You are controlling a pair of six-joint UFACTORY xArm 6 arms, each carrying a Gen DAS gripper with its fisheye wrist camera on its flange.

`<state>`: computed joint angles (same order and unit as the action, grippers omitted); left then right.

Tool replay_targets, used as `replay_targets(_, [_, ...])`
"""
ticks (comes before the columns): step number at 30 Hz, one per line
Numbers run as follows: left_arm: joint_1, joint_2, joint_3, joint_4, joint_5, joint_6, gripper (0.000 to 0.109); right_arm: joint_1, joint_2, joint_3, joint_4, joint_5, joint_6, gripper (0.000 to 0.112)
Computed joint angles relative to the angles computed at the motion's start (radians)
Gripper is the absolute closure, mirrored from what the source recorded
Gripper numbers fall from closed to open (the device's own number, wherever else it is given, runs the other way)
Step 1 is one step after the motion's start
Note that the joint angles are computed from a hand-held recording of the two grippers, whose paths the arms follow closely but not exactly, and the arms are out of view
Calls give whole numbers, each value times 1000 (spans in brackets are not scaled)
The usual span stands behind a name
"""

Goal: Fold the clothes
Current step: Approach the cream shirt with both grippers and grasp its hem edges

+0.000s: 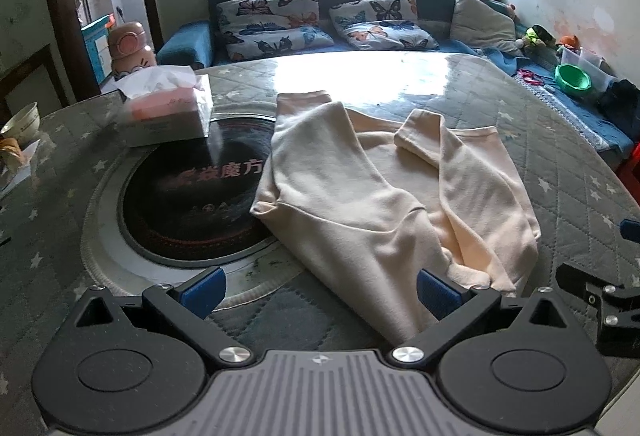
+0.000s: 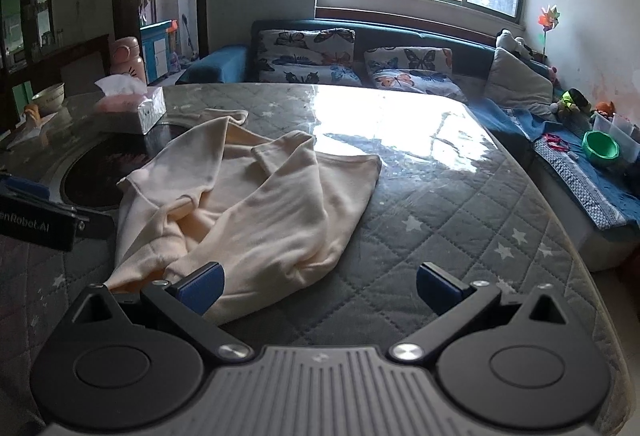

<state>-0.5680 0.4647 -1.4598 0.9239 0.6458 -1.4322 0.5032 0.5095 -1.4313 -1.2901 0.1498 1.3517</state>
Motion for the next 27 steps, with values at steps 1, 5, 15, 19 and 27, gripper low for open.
replay_targets(1, [-1, -6, 7, 4, 0, -5, 6, 2, -4, 5, -7, -1, 5, 9])
replay_targets(5, [-10, -25, 32, 29, 7, -29, 6, 11, -22, 28, -24, 3, 10, 9])
replay_targets(15, [-24, -58, 78, 60, -3, -74, 6, 17, -49, 62, -51, 1, 22, 9])
replay_targets(19, [-20, -38, 42, 49, 17, -54, 6, 15, -48, 61, -23, -6, -10, 9])
replay_targets(27, [-14, 33, -71, 40, 35, 30, 6, 8, -17, 25, 110, -11, -150, 9])
